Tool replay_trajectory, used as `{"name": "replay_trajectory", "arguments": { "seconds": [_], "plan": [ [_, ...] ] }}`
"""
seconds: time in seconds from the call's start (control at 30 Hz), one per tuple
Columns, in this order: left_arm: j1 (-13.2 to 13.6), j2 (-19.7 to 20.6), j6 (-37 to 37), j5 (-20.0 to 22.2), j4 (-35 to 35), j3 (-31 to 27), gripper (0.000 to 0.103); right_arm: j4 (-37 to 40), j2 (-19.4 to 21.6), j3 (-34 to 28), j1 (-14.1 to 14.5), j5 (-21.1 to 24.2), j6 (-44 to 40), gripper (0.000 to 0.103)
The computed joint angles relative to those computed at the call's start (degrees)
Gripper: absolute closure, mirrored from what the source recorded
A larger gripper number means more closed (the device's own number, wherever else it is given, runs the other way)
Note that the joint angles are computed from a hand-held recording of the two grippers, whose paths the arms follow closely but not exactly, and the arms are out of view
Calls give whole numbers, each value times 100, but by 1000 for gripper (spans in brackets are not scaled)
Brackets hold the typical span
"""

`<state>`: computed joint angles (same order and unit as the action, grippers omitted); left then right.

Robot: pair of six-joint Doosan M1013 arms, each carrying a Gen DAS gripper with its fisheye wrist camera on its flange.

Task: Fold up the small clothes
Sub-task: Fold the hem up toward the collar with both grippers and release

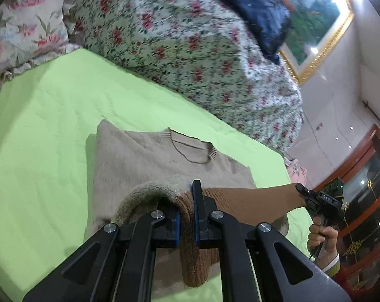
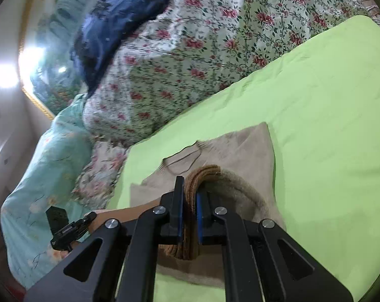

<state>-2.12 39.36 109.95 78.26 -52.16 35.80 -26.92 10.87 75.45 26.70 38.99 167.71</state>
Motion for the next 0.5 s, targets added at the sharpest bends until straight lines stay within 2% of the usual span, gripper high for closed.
{"name": "replay_trajectory", "arguments": {
  "seconds": [0.1,0.37,0.43,0.5],
  "plan": [
    [-121,317,-261,92,345,-460,96,262,223,-224,-163,297,-330,94],
    [-306,978,-966,406,1089,-1251,93,981,601,-359,-502,495,-790,92],
    [-310,1052,-1230,477,1092,-1309,93,1023,632,-317,-539,490,-697,92],
    [-296,935,-1197,375,1032,-1080,91,1117,637,-256,-563,480,-639,91]
  ]
}}
